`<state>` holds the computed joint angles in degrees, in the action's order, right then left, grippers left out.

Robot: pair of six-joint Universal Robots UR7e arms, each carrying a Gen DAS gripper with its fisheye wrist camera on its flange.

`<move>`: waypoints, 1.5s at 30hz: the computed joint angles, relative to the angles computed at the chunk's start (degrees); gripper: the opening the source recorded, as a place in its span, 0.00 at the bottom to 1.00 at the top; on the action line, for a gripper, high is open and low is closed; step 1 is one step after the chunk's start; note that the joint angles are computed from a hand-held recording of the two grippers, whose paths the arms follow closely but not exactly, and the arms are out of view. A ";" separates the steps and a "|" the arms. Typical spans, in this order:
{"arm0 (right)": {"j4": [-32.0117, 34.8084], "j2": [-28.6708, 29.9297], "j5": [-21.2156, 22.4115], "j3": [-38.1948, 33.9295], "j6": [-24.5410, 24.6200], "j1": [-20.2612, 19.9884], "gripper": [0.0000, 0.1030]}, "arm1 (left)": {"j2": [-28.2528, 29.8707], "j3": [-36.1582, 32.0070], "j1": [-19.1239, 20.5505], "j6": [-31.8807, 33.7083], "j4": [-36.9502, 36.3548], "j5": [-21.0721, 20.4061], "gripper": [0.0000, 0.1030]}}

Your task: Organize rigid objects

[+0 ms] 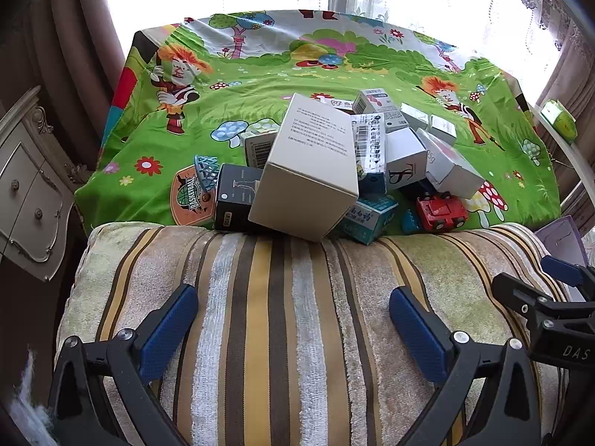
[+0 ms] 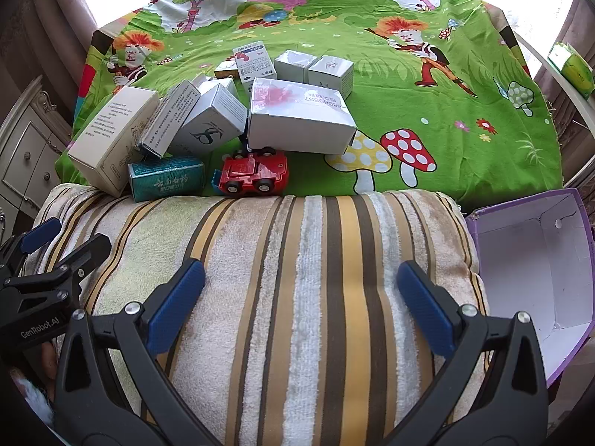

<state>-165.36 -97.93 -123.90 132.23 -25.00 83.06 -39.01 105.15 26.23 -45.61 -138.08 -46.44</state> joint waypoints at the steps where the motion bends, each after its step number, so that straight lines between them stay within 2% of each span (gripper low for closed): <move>1: -0.19 0.01 -0.01 0.07 0.00 0.06 1.00 | -0.05 0.11 0.05 0.09 -0.29 -0.09 1.00; 45: -1.01 0.20 0.10 0.30 -0.88 -0.28 1.00 | 0.04 0.24 -0.04 -0.09 -0.55 0.03 1.00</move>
<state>-166.37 -97.73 -123.80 132.54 -25.88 82.78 -38.98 105.39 26.19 -45.70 -138.63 -46.41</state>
